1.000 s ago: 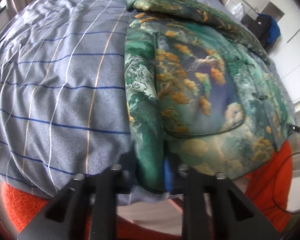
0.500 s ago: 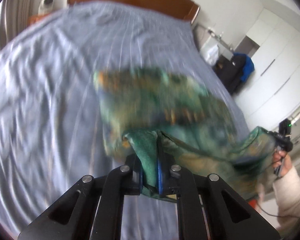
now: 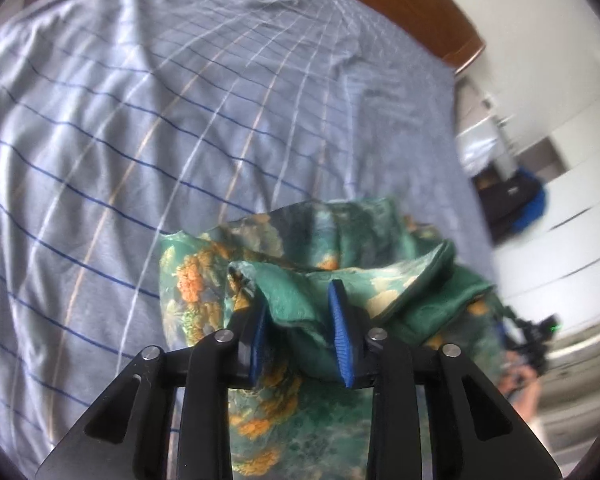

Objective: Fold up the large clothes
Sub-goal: 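Lift the hem with both tools and fold it over toward the collar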

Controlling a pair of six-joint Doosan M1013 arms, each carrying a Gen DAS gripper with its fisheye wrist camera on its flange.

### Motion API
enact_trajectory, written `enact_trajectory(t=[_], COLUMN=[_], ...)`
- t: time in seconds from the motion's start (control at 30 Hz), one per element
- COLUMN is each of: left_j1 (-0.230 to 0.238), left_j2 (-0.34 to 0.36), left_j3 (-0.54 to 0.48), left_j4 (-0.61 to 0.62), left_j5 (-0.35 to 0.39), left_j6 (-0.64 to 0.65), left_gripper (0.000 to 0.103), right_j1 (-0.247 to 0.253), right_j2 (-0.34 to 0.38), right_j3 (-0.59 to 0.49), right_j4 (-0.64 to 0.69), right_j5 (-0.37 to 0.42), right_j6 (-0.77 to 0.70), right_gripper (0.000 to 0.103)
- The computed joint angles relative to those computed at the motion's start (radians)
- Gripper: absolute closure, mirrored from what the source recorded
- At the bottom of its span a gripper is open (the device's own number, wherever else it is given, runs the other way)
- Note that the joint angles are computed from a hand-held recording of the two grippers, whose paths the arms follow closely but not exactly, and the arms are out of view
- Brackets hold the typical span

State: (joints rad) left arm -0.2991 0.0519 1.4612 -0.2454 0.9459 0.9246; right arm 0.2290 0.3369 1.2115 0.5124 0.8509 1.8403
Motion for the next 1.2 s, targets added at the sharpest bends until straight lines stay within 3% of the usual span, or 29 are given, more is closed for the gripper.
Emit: enact_trajectory(t=[0.07,0.13,0.17,0.23,0.27,0.3,0.37,0.43,0.47,0.5,0.53,0.6,0.7,0.83,0.97,1.03,1.07,1.13,1.2], left_j1=[0.022,0.013,0.001,-0.001,0.004,0.003,-0.037,-0.09,-0.111,-0.128,-0.161,-0.187,-0.188,-0.223,-0.2,-0.233,-0.246,-0.259,-0.252], left_j2=[-0.014,-0.035,-0.049,-0.086,-0.085,-0.078,-0.047,-0.005,0.011,0.016,0.029,0.016,-0.025,0.01,0.049,0.041,0.041,0.038,0.036], left_j3=[0.006,0.002,0.005,0.048,0.055,0.053,0.03,0.0,-0.007,-0.006,-0.028,-0.034,-0.027,-0.052,0.0,0.042,0.045,0.06,0.069], left_j4=[-0.043,0.102,0.202,0.245,0.188,0.131,0.148,0.208,0.217,0.248,0.33,0.409,0.454,0.623,0.602,0.692,0.729,0.773,0.776], left_j5=[-0.014,-0.022,-0.033,-0.095,-0.096,-0.074,0.013,0.096,0.114,0.123,0.17,0.165,0.088,0.13,0.146,0.107,0.111,0.104,0.086], left_j6=[0.006,-0.126,-0.221,-0.286,-0.24,-0.176,-0.099,-0.064,-0.053,-0.065,-0.102,-0.144,-0.195,-0.279,-0.285,-0.316,-0.32,-0.322,-0.324], left_gripper=[0.067,0.002,0.002,0.001,0.001,0.001,0.001,0.003,0.008,0.038,0.069,0.087,0.089,0.089,0.085,0.082,0.082,0.081,0.078], right_j1=[-0.017,-0.021,-0.032,-0.043,-0.04,-0.028,-0.002,0.035,0.05,0.063,0.069,0.104,0.144,0.164,0.162,0.15,0.146,0.146,0.141], right_j2=[-0.016,-0.033,-0.049,-0.064,-0.061,-0.044,-0.014,0.017,0.027,0.037,0.039,0.038,-0.016,-0.04,0.027,0.069,0.071,0.05,0.04], right_j3=[0.027,0.03,0.041,0.045,0.022,-0.024,-0.084,-0.121,-0.127,-0.126,-0.122,-0.127,-0.1,-0.105,-0.139,-0.127,-0.106,-0.039,-0.016], right_j4=[0.091,0.058,0.094,0.088,0.013,-0.084,-0.182,-0.279,-0.312,-0.324,-0.337,-0.475,-0.614,-0.699,-0.734,-0.688,-0.668,-0.684,-0.68], right_j5=[-0.037,-0.064,-0.097,-0.129,-0.098,-0.015,0.11,0.211,0.231,0.242,0.246,0.244,0.113,-0.003,0.077,0.167,0.166,0.081,0.039], right_j6=[-0.069,-0.062,-0.092,-0.079,-0.035,-0.021,-0.06,-0.074,-0.063,-0.049,-0.037,0.032,0.063,0.094,0.139,0.141,0.139,0.172,0.183], right_gripper=[0.01,0.002,0.002,0.002,0.002,0.002,0.002,0.005,0.019,0.036,0.078,0.086,0.09,0.09,0.09,0.088,0.087,0.086,0.085])
